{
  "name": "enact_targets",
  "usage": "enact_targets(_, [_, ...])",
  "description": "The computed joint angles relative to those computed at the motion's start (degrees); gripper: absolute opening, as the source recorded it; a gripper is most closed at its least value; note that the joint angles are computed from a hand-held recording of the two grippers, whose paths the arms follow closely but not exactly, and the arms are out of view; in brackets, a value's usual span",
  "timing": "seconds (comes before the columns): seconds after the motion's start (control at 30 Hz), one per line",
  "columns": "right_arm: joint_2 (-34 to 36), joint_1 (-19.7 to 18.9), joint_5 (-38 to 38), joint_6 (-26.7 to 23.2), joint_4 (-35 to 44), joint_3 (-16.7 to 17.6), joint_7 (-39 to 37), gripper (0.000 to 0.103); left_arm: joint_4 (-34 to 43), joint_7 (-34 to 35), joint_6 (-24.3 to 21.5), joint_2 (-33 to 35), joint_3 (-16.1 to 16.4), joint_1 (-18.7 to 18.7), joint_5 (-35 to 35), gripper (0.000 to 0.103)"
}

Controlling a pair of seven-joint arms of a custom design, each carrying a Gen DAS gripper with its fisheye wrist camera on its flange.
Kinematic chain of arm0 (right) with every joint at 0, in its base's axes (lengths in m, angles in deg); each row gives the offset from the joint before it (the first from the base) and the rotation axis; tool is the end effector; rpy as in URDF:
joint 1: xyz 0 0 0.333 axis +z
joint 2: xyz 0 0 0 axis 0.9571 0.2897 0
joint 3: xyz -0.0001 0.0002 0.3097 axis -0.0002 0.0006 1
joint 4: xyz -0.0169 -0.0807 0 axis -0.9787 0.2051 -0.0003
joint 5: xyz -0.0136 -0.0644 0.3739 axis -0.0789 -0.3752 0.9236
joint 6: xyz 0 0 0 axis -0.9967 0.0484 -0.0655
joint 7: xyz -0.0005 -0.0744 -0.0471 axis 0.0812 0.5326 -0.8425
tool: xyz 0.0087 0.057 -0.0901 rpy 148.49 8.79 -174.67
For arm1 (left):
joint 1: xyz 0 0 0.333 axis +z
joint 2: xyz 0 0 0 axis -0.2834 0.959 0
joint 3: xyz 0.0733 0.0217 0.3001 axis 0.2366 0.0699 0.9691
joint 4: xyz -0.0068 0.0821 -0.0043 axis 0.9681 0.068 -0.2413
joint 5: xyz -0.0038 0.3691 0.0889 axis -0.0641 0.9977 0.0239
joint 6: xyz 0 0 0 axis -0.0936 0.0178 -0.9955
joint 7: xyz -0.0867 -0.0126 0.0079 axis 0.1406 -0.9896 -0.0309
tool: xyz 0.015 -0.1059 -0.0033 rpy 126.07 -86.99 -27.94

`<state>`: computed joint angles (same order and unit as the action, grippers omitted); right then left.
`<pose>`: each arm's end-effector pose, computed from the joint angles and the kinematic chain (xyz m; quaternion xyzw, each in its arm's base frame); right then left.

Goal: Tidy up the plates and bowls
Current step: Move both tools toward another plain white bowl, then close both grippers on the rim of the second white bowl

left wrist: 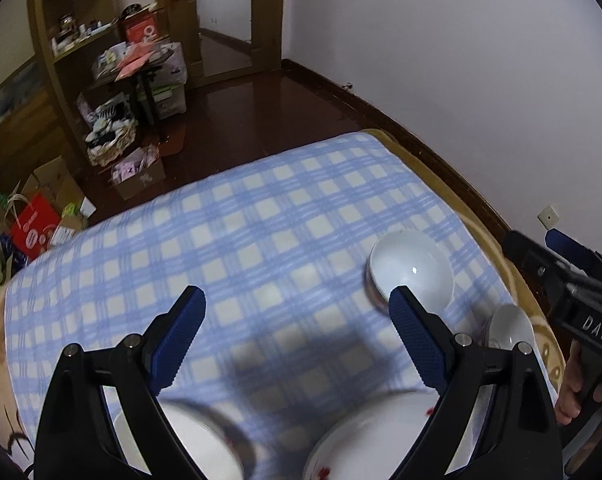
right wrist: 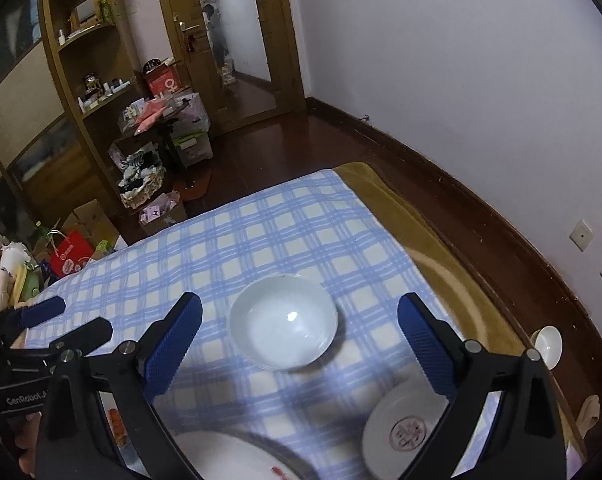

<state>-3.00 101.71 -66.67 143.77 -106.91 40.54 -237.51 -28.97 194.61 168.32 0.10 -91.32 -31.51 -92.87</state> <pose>0.4033 0.3259 0.4033 -0.4358 0.8191 -0.2865 0.2389 0.5627 -0.2822 0.4092 -0.4444 0.8401 -0.2839 0.1273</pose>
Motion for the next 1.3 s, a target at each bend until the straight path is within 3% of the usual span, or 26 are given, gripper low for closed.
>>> enact_targets(0.3, [1.1, -3.1, -2.9, 9.3, -4.5, -2.2, 4.8, 0.102, 9.9, -5.4, -2.7, 9.4, 2.5, -5.0, 6.5, 0.092])
enact_targets(0.4, [2.5, -3.9, -2.9, 11.9, -5.0, -3.0, 5.6, 0.097, 12.6, -7.8, -3.5, 12.5, 4.1, -6.9, 9.6, 0.092])
enact_targets(0.57, [4.7, -4.8, -2.7, 16.1, -5.6, -4.4, 5.5, 0.091, 16.4, -8.7, -6.3, 16.4, 3.4, -6.8, 9.7, 0.092])
enact_targets(0.7, [6.6, -5.7, -3.5, 21.4, -6.2, -5.8, 6.5, 0.080, 18.6, -10.7, -8.0, 18.6, 5.3, -9.0, 12.9, 0.090])
enact_targets(0.77, [7.3, -5.8, -4.1, 22.9, -6.2, -6.3, 6.9, 0.079, 19.1, -10.0, -8.7, 19.2, 4.9, -8.9, 13.6, 0.090])
enact_targets(0.87, [8.5, -6.0, -4.0, 24.9, -6.0, -7.0, 7.0, 0.073, 21.3, -11.0, -11.2, 20.8, 5.5, -9.9, 14.7, 0.075])
enact_targets(0.9, [9.0, -6.1, -3.6, 26.2, -6.0, -7.3, 6.4, 0.066, 21.9, -11.6, -11.8, 21.2, 5.9, -10.3, 15.3, 0.068])
enact_targets(1.0, [10.6, -6.2, -3.7, 29.8, -6.0, -8.3, 6.0, 0.060, 23.5, -10.7, -13.3, 22.6, 4.3, -9.4, 14.4, 0.050])
enact_targets(1.1, [11.4, -6.0, -2.4, 31.4, -6.2, -8.9, 4.5, 0.038, 26.0, -9.6, -16.1, 24.2, 2.4, -7.9, 11.5, 0.036])
enact_targets(1.23, [12.7, -5.0, -11.8, 37.3, -5.8, -12.1, 14.5, 0.020, 27.0, -7.7, -16.6, 25.2, 1.5, -7.6, 9.9, 0.023])
enact_targets(1.3, [13.1, -4.9, -14.2, 38.1, -5.2, -12.4, 16.8, 0.018, 26.9, -6.8, -16.5, 25.3, 1.5, -7.8, 9.7, 0.017])
